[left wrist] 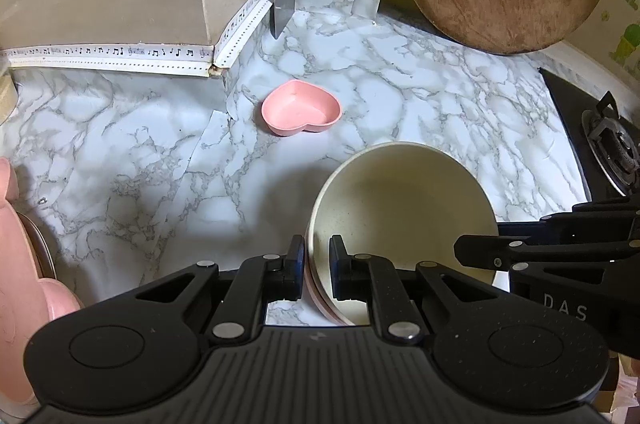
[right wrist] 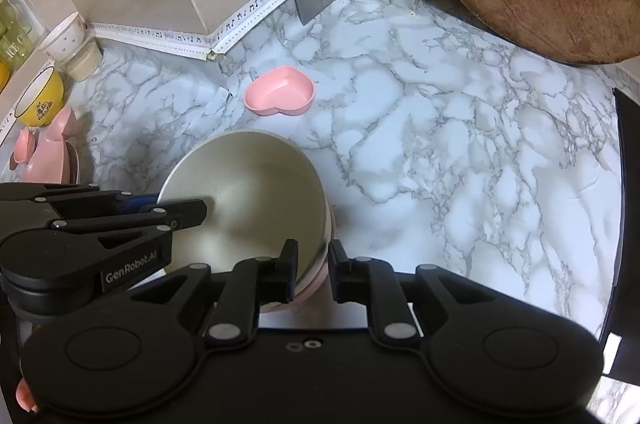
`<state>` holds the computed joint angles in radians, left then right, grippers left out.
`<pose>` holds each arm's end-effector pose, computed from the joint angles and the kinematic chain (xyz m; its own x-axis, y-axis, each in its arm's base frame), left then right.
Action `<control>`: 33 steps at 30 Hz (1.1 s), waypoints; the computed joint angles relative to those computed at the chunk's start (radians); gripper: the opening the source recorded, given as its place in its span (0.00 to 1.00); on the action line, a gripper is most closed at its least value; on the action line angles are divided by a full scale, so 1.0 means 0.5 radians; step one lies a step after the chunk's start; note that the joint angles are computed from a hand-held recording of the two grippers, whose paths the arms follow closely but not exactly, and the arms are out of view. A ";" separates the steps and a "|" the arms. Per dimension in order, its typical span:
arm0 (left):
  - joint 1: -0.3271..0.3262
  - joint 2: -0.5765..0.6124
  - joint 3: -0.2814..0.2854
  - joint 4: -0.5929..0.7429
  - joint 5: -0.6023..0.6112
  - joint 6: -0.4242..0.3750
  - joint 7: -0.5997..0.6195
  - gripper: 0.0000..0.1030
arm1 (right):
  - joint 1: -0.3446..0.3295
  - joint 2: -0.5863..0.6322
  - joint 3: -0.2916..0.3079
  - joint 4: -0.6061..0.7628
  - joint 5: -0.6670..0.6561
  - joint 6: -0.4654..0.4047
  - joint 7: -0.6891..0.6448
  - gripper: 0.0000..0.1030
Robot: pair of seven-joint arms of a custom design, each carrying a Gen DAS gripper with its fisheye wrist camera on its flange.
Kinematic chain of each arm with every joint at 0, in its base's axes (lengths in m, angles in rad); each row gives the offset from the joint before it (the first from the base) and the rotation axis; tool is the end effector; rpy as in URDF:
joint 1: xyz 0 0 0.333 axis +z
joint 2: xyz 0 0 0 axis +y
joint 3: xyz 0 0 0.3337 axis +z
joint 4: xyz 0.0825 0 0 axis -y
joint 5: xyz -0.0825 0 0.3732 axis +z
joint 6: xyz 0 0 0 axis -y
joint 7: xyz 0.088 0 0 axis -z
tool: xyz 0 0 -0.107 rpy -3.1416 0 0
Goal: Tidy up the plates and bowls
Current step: 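Settle the cream bowl in the pink bowl and open both grippers, then move both grippers to the rim of the pink heart-shaped dish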
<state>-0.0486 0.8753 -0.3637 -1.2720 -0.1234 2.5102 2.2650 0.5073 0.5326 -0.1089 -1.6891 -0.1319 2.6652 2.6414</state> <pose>0.7542 -0.2298 0.3075 -0.7553 -0.6517 0.0692 -0.5919 0.6330 -0.4989 0.6504 0.2912 0.3606 -0.4473 -0.8459 -0.2905 -0.7779 0.5283 -0.3404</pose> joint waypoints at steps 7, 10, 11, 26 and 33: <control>0.057 -0.061 -0.058 -0.094 -0.048 0.074 0.083 0.12 | 0.044 -0.050 -0.045 -0.040 -0.096 0.029 0.046 0.16; 0.077 -0.087 -0.074 -0.135 -0.064 0.103 0.118 0.12 | 0.055 -0.074 -0.061 -0.072 -0.134 0.061 0.080 0.16; 0.089 -0.097 -0.085 -0.151 -0.077 0.113 0.132 0.12 | 0.067 -0.083 -0.074 -0.082 -0.160 0.073 0.098 0.16; 0.257 -0.219 -0.223 -0.306 -0.310 0.175 0.388 0.46 | 0.154 -0.197 -0.149 -0.179 -0.471 0.211 0.298 0.53; 0.292 -0.237 -0.234 -0.295 -0.410 0.202 0.464 0.62 | 0.175 -0.237 -0.176 -0.168 -0.622 0.172 0.401 0.83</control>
